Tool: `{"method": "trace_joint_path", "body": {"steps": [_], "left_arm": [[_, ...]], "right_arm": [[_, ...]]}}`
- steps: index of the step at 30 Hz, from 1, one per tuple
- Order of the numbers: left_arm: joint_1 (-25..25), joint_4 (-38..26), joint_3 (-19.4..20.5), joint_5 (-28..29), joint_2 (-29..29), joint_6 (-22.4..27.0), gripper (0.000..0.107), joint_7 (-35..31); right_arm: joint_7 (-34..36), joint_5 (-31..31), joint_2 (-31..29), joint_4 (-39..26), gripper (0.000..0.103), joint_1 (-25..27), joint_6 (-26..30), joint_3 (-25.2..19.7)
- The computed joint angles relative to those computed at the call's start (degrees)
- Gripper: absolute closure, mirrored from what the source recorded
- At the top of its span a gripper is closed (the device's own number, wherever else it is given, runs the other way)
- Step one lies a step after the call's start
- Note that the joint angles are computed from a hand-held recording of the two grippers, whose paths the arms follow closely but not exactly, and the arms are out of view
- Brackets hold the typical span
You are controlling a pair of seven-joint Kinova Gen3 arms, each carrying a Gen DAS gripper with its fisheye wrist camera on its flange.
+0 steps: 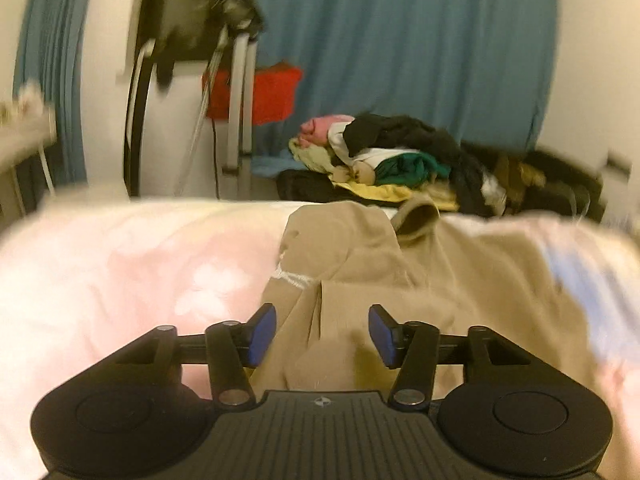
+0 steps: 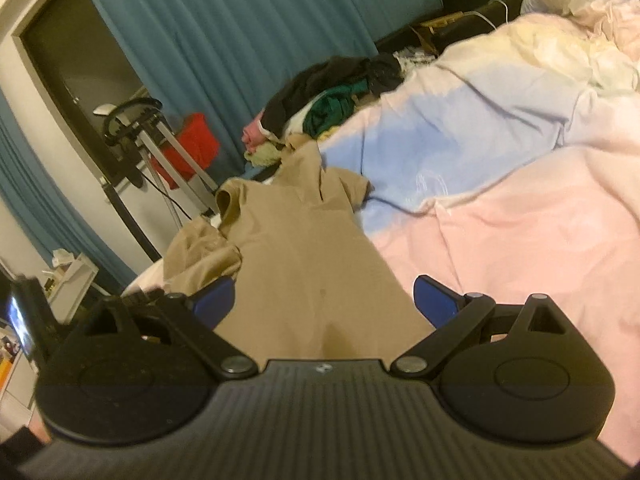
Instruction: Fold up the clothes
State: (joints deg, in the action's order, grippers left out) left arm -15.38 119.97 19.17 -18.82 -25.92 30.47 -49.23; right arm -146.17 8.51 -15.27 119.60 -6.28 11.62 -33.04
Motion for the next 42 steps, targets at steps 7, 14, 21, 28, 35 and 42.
{"method": "trace_joint_path", "body": {"steps": [7, 14, 21, 28, 35, 42], "left_arm": [[9.2, -2.3, -13.1, 7.7, 6.0, -2.8, 0.086, -11.4], [11.6, -2.9, -13.7, 5.9, 10.2, -4.8, 0.097, -11.6], [17.7, -4.9, -22.0, -2.8, 5.9, -2.0, 0.106, -3.3], [7.7, -15.4, -19.1, -18.2, 4.7, 12.3, 0.106, 3.7], [2.8, -11.7, -23.9, -20.1, 2.7, 16.9, 0.08, 10.5], [18.3, -0.6, -42.0, -4.5, -13.4, 15.4, 0.051, 12.3]], "right_arm": [[-1.9, 3.1, 1.8, -0.6, 0.006, 3.1, 0.1, -3.9], [-6.1, 8.9, 3.1, -0.9, 0.005, 5.6, 0.4, -7.9], [-10.9, 14.8, 3.2, -1.2, 0.006, 6.5, 1.7, -10.4], [-15.7, 21.9, 2.2, -1.8, 0.006, 11.0, 2.8, -16.3], [-20.3, 28.3, 2.9, -2.7, 0.006, 14.5, 4.3, -21.8], [-23.6, 32.8, 4.2, -3.0, 0.005, 10.2, 5.8, -20.3]]}}
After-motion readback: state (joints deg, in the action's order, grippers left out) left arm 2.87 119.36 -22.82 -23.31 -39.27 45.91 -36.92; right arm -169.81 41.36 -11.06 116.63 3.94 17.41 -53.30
